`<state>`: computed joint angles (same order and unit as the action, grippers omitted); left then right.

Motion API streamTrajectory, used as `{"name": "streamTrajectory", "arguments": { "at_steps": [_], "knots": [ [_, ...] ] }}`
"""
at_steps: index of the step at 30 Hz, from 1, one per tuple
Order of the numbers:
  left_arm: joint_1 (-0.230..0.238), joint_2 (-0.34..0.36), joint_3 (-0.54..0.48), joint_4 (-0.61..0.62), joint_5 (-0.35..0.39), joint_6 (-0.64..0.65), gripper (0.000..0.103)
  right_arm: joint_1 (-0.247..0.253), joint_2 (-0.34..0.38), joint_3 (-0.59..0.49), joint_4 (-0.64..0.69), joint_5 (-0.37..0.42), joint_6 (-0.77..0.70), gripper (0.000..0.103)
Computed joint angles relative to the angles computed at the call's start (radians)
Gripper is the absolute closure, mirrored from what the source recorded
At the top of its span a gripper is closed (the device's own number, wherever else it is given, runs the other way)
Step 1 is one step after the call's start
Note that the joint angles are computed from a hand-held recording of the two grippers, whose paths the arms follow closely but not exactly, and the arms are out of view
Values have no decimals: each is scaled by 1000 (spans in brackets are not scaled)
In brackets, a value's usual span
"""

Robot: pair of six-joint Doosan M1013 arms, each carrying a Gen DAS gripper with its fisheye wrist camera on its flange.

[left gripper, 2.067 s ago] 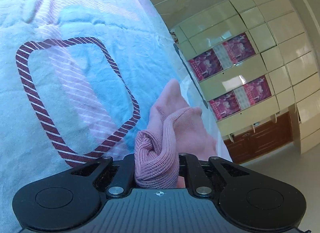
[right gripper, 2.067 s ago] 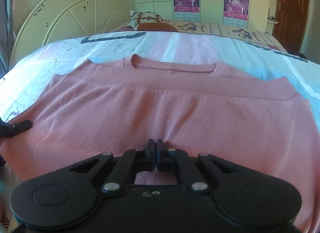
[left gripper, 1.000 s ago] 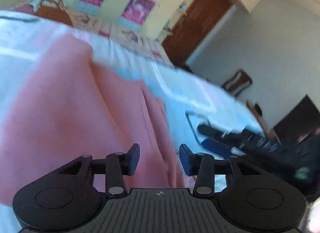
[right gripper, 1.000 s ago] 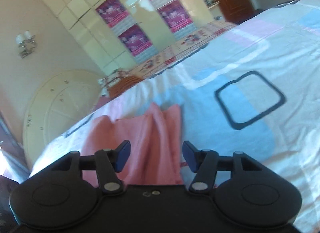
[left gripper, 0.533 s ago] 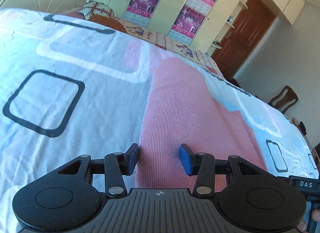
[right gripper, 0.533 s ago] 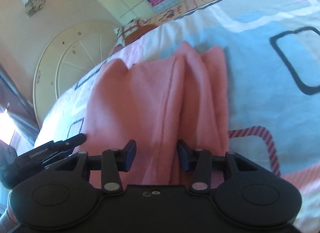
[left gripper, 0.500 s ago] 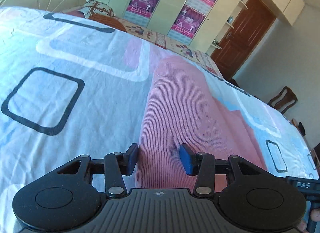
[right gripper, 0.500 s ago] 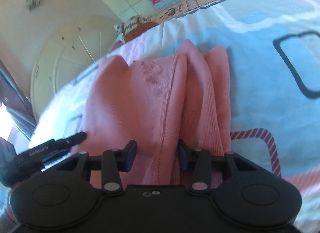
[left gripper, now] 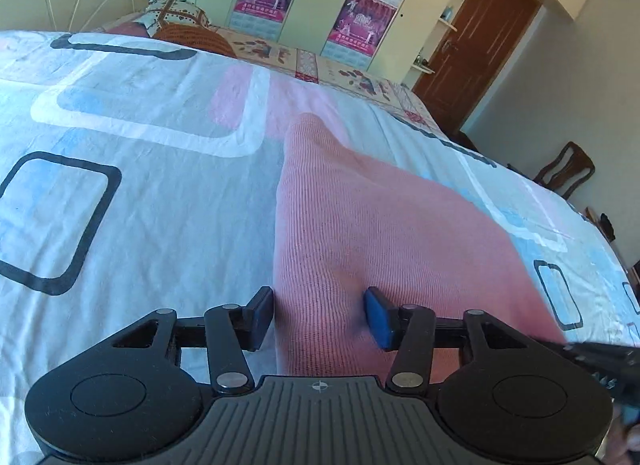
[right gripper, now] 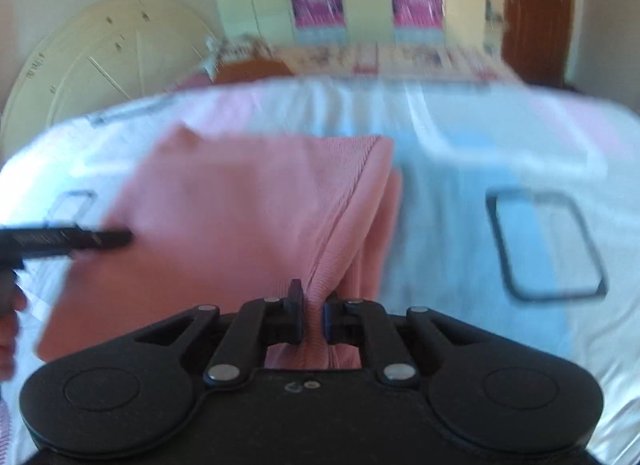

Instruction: Fold small clothes

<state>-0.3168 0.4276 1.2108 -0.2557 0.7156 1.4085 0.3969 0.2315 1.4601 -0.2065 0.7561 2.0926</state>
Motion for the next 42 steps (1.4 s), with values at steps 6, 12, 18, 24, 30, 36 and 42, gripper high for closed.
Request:
{"name": "streamTrajectory", "arguments": {
  "at_steps": [6,12,18,24,30,36,42],
  "knots": [
    [14,0,-1,-40,18,74,43,-13,-21,40,62,-56,47,94],
    [22,7,-6,-61,22,111,36,-32,-27,44,147,-60,6,92],
    [22,12,-21,-50,37,99,29,-36,-27,50,146,-74,10,92],
    [44,59,-104,-82,-53,113,29,-37,-40,36,-54,-133,171,85],
    [26,211,-312,115,106,18,29,-47,94,-117,-47,48,8,92],
    [35,165,-250,17,7,89,29,-29,68,-92,-144,-7,75,86],
    [21,207,-320,150,97,56,29,-40,101,-119,-87,45,16,88]
  ]
}}
